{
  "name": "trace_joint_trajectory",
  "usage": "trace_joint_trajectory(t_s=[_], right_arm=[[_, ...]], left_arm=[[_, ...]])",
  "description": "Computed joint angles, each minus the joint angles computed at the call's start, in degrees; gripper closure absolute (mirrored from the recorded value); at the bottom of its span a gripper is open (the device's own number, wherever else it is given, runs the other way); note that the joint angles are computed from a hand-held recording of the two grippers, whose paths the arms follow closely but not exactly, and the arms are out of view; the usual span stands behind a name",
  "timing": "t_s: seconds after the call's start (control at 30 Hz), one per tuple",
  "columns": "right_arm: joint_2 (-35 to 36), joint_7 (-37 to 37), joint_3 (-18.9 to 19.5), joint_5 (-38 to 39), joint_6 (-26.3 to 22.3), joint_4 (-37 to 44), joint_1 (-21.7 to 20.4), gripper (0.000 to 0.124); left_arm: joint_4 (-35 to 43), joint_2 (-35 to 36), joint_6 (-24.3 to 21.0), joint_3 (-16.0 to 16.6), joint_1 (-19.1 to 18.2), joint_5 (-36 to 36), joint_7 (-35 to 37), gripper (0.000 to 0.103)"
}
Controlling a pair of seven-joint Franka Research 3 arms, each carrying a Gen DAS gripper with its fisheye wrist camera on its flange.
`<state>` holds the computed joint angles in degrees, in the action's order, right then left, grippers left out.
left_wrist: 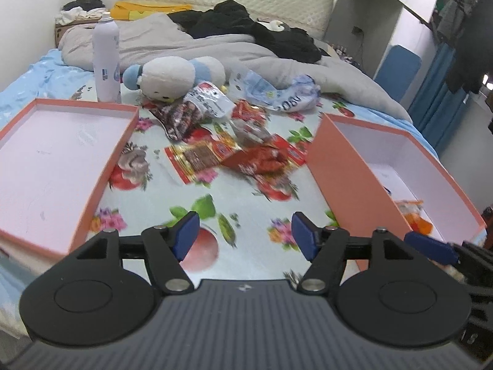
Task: Organize snacks
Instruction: 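Withdraw both tools from the deep box toward the snacks on the bedspread, then grasp the crumpled red foil packet with the right tool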
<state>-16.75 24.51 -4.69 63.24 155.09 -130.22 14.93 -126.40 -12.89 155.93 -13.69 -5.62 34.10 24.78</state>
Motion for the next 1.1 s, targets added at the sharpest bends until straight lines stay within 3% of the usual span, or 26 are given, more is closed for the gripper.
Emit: trace_joint_trajectory(t_s=[0.23,0.37,0.47,0.57,0.63,0.7,0.77,0.8,0.9,1.1], right_arm=[[9.72,-1.52,2.73,3.25,3.43,7.81,1.13,0.062],[17.44,-0.29,5.5,1.34,7.2,13.55,0.41,0.063],[23.2,2.8,7.42,-2.3,9.44,18.15,-0.72,0.062],[28.38,6.17,9.0,-5.81,12.42,22.59,-1.71,0.062],[31.38,11.33,9.0,-9.51,13.27,25.49,-1.87,0.062],[33.97,19.95,7.54,-15.05,11.1,28.78,-1.47,0.061],[35.83,26.77,7.16,-17.53,9.93,31.35,-1.55,0.057],[36.77,29.27,7.2,-18.72,9.43,32.62,-1.65,0.049],[38.9,34.05,7.36,-23.52,9.37,35.02,-1.36,0.041],[44.74,50.21,3.35,-36.51,6.29,42.18,1.81,0.041]], left_arm=[[6.36,8.36,1.96,3.42,2.59,0.94,3.05,0.032],[11.42,14.73,3.55,5.74,3.19,-4.13,9.39,0.032],[16.9,20.68,2.37,6.09,3.87,-10.32,18.77,0.031],[23.1,26.81,0.77,6.91,3.89,-11.75,24.26,0.023],[26.02,29.73,0.75,7.84,3.58,-10.39,26.99,0.021],[30.26,33.27,-1.6,8.41,3.64,-9.68,31.22,0.017],[33.08,35.9,-3.38,7.05,5.31,-12.35,38.2,0.013],[34.01,37.08,-3.39,6.09,6.46,-14.12,42.5,0.013],[34.9,38.8,-2.87,6.65,6.57,-15.25,47.12,0.012],[34.86,40.9,0.62,5.99,7.93,-19.77,52.28,0.012]])
